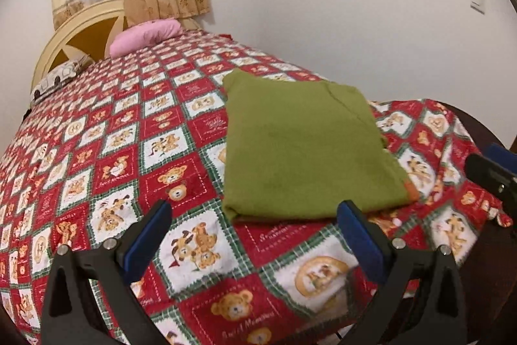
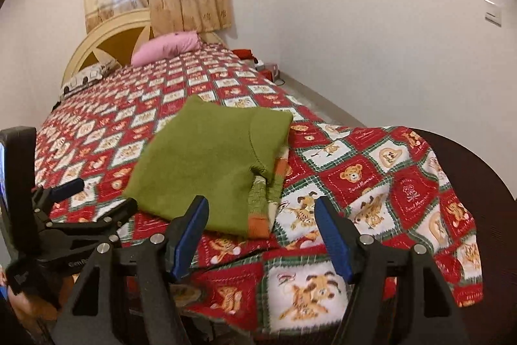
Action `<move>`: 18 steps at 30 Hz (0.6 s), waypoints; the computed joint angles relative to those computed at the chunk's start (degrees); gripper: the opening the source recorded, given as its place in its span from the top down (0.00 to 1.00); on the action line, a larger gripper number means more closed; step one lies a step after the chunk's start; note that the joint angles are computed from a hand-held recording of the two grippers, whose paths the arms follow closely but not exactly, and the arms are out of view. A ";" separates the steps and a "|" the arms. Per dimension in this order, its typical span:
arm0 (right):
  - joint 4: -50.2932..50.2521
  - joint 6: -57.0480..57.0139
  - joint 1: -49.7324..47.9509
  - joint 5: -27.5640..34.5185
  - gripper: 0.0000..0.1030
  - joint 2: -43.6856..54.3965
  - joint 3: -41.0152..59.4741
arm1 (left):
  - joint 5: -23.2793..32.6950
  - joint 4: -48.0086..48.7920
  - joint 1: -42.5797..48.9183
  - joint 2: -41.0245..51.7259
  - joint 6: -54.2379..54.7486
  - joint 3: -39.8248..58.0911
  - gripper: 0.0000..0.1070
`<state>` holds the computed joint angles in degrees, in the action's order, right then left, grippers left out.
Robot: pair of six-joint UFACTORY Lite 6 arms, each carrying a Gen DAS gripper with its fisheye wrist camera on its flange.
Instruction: Fold small clothes
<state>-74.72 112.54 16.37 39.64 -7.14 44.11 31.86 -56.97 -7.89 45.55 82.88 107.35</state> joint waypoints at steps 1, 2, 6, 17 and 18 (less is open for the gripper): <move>0.71 -0.27 1.04 0.67 0.33 -0.48 0.17 | 0.22 -1.74 0.48 -1.64 2.25 -2.07 0.04; 1.61 -1.04 1.84 1.24 0.33 -0.54 0.83 | 0.65 -2.90 0.95 -2.72 3.74 -3.40 0.04; -0.01 1.37 7.02 7.00 0.33 -1.31 2.02 | 2.99 -10.53 3.65 -8.37 11.95 -9.44 0.04; -6.14 7.25 19.74 25.81 0.21 -1.91 4.73 | 7.34 -20.88 7.19 -14.78 19.05 -14.88 0.04; -6.21 7.63 19.80 25.81 0.21 -2.13 4.67 | 6.97 -21.91 7.19 -15.40 20.37 -15.78 0.04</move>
